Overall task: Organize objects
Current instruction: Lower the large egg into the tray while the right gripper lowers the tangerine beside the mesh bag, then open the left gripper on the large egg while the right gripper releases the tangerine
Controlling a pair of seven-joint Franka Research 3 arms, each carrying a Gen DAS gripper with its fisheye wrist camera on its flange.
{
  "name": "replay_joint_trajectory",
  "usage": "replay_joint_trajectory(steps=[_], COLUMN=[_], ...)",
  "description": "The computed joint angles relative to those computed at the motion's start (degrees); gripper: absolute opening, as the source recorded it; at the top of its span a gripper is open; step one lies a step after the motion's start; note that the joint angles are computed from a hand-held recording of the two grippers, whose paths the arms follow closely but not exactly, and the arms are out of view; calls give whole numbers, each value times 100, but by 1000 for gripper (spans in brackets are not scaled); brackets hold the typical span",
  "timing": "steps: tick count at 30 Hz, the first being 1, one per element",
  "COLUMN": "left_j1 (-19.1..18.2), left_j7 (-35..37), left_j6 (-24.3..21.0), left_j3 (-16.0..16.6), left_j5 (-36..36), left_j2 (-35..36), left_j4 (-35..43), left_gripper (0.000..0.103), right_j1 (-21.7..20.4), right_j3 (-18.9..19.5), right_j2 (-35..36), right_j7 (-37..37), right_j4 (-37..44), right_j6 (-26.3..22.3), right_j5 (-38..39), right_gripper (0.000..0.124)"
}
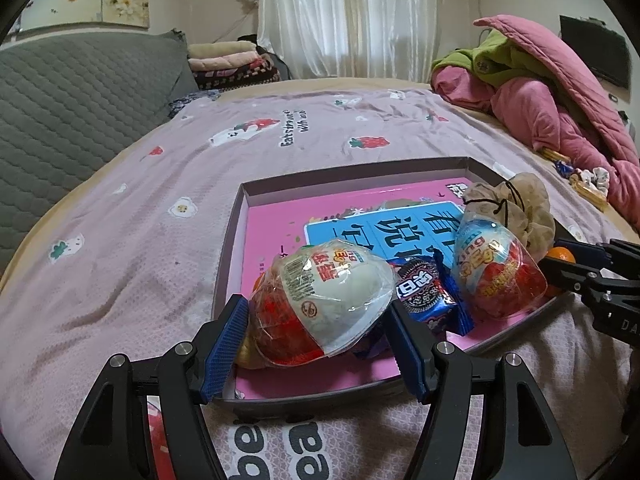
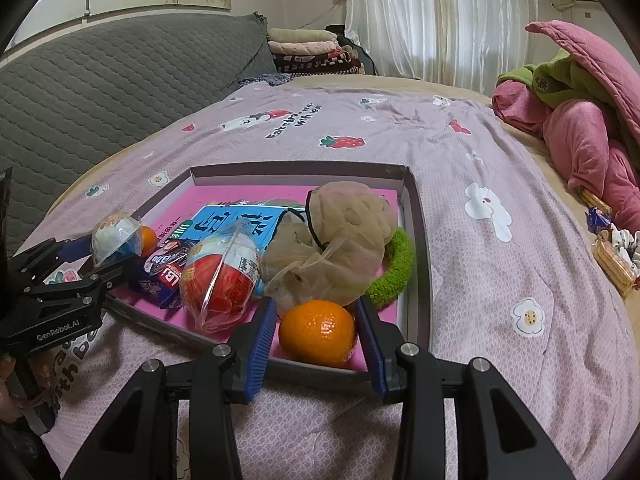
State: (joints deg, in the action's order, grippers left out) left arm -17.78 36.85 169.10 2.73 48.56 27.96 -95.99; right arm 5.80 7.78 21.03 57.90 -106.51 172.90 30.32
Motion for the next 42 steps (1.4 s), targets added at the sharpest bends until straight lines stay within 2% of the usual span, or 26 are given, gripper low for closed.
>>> replay_joint_trajectory(steps=[13,19,29,31,42], left_j1=[35,234,174,127,34], left_j7=[72,415,539,482,157], left_j6=[-36,5,-3,-47,-19], left_j3=[-49,-311,-276,-237,-154], left_j5=[-61,-482,-737,-708,-434], left_j2=[7,-61,-219,-233,-319], left_j4=[18,-89,-291,-294,-343], left_gripper=[71,71,72,72,76], right_j1=[8,-3,-117,-134,-203], right_j3=[-4,17,185,216,309], right_j2=[0,-15,-117,-141,-254], right_j7=[-3,-15,-225,-298,-635], right_j4=[6,-13,-98,-113,-185], right_j6=[-9,-5,-3,24,134], right_j5=[9,49,350,442,867], right_gripper=[43,45,50,53,54])
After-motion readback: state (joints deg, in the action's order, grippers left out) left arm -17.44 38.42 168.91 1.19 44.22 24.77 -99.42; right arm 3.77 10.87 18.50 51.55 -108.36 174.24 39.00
